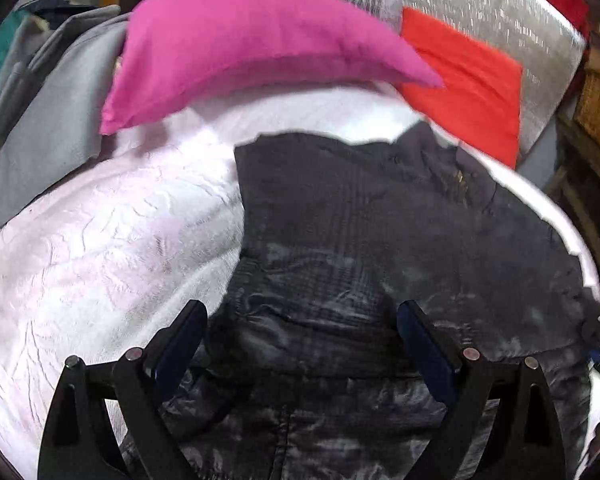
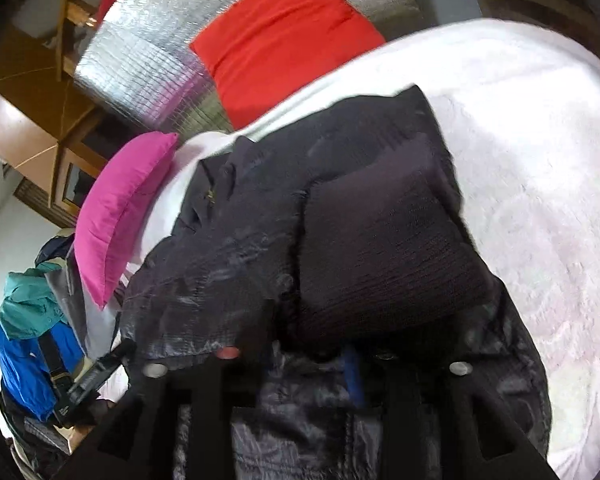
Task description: Fold large clothes
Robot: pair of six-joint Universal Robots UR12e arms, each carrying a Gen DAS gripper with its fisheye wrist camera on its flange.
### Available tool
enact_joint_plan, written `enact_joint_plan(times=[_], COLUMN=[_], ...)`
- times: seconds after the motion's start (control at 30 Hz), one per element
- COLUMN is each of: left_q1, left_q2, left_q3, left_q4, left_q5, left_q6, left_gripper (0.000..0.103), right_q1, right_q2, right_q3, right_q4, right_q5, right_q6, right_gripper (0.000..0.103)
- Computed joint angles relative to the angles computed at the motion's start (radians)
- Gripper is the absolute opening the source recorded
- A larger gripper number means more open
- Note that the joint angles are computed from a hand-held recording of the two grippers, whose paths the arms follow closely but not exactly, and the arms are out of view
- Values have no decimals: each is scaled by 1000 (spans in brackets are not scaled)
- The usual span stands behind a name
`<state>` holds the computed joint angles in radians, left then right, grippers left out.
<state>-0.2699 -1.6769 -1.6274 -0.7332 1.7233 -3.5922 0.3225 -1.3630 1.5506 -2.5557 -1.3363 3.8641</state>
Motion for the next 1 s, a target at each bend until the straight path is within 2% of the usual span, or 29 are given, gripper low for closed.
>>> enact_joint_plan(times=[0.03,0.07,0.13,0.2,0.3,0.37,0.43,0.5,0.6,0.67,0.7,0.8,0.83,0.9,1.0], left_q1=[0,-1,-4,2,35,46,59,61,59,58,59,52,54,59,51], left_q2=[6,12,20,21,34,42,49,52,57,53,49,16,8,15,26], left_q3=[-3,-7,-10,-8,-28,-43,-56,-58,-57,-53,-48,-13,-10,-32,-38], left_q4=[13,24,25,-10,-38,-54,-59,-53,-8,24,19,-99,-127,-98,-71], left_q5=[11,37,91,112,47,37,21,14,21,24,20,36,26,14,42], left_q6=[5,22,48,50,44,46,31,22,45,54,54,65,67,69,84], left_gripper=[96,96,96,96,96,96,96,96,96,96,96,96,96,96,96], right_q1=[-6,-11,-16,-17,-7,10,23,33,43,49,48,41,37,30,29], right_q2=[-7,-12,-31,-49,-76,-87,-82,-61,-17,11,19,40,41,37,35], right_q3=[15,28,43,49,49,42,29,4,-40,-66,-68,-71,-61,-35,-46], right_q4=[-23,-51,-62,-54,-27,-15,-33,-52,-44,-16,-5,35,20,-34,-1], right_q5=[21,43,46,35,-22,-92,-125,-124,-94,-103,-92,-73,-55,-34,-29], right_q6=[19,37,65,69,57,50,33,-8,-57,-75,-75,-61,-51,-34,-49], right_gripper=[71,75,76,77,77,77,77,77,77,77,77,77,77,77,77])
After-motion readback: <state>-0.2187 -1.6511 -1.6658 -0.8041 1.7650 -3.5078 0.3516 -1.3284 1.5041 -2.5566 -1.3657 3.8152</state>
